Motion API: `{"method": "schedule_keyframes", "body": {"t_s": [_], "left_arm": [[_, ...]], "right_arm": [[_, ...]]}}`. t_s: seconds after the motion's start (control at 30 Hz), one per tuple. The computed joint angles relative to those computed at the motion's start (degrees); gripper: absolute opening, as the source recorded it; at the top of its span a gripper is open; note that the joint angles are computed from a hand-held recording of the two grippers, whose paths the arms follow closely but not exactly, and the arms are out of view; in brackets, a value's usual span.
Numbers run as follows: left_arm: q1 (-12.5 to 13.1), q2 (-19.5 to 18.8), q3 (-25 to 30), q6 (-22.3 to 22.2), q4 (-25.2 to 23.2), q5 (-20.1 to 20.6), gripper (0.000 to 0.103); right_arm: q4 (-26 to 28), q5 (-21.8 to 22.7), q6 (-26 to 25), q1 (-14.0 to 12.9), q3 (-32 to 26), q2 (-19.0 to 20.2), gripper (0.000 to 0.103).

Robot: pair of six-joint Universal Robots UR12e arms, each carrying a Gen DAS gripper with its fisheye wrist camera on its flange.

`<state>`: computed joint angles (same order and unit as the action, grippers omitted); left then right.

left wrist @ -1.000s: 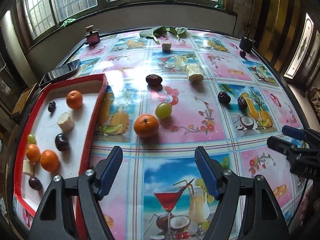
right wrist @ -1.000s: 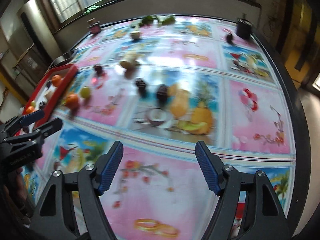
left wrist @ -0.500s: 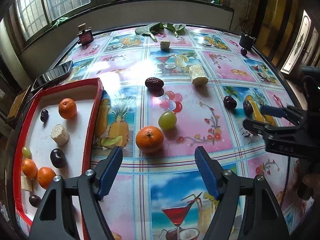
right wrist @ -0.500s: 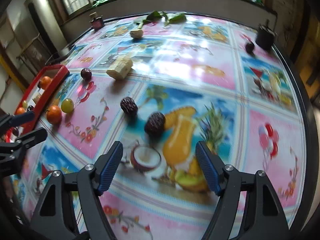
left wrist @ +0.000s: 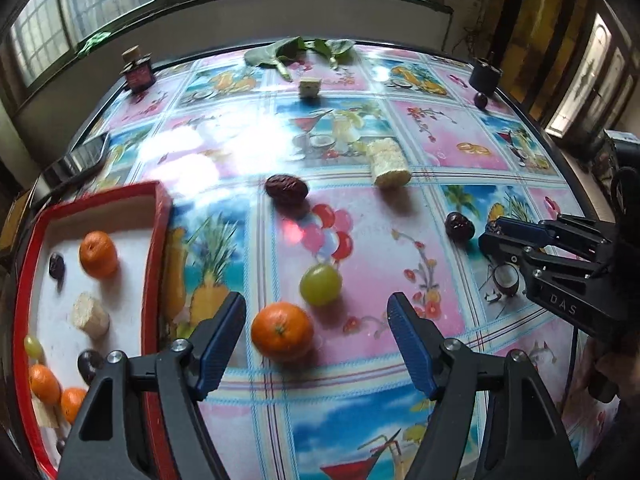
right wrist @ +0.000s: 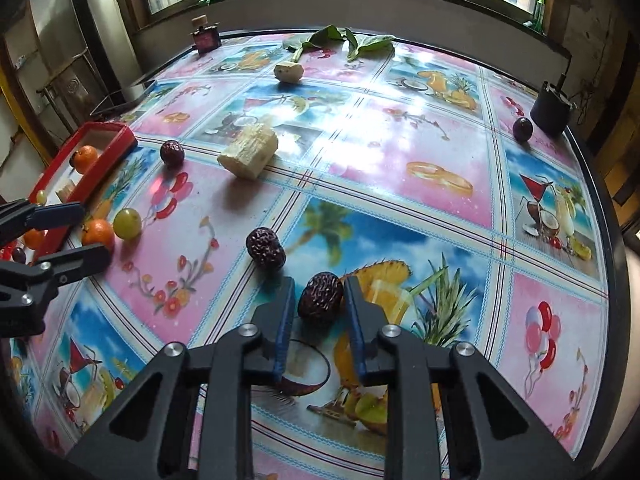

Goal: Organize fruits
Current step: 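Close the right gripper on a date while the left grasps a green grape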

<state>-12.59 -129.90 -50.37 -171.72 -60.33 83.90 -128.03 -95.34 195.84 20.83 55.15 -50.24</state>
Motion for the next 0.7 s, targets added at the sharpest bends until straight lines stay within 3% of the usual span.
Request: {"method": "schedule_keyframes", "body": {"t_s": [0.07,0.17,0.27,0.37,0.7], "left_arm": [[-0.3,-0.9,1.6,2.1,-1.3,0.0,0.066],[-0.4,-2.4,4.3,5.4,-4.7,-0.3,0.046],[-0.2,-3.5,6.1,5.1,-6.6,-1.2,0.041],[0.3,-4.0,7.2,5.0,-8.3,-3.7,0.022],[0.0,-2.3,3.9,6.1,-5.7,-4.9,0.022]], "right_arm": [[-0.4,0.8,0.3,-0.2,0.3,-0.1,0.026],[-0.6,1.2,0.2,-0.2,0.4,-0.2,0.026],[-0.9,1.6,0.1,-0.3,0.6,-0.3,0.026],[-0.8,1.5,-0.3,-0.3,0.6,-0.3,0.026],[0.1,1.4,0.3,-0.2,0.3,-0.3,0.026]]}}
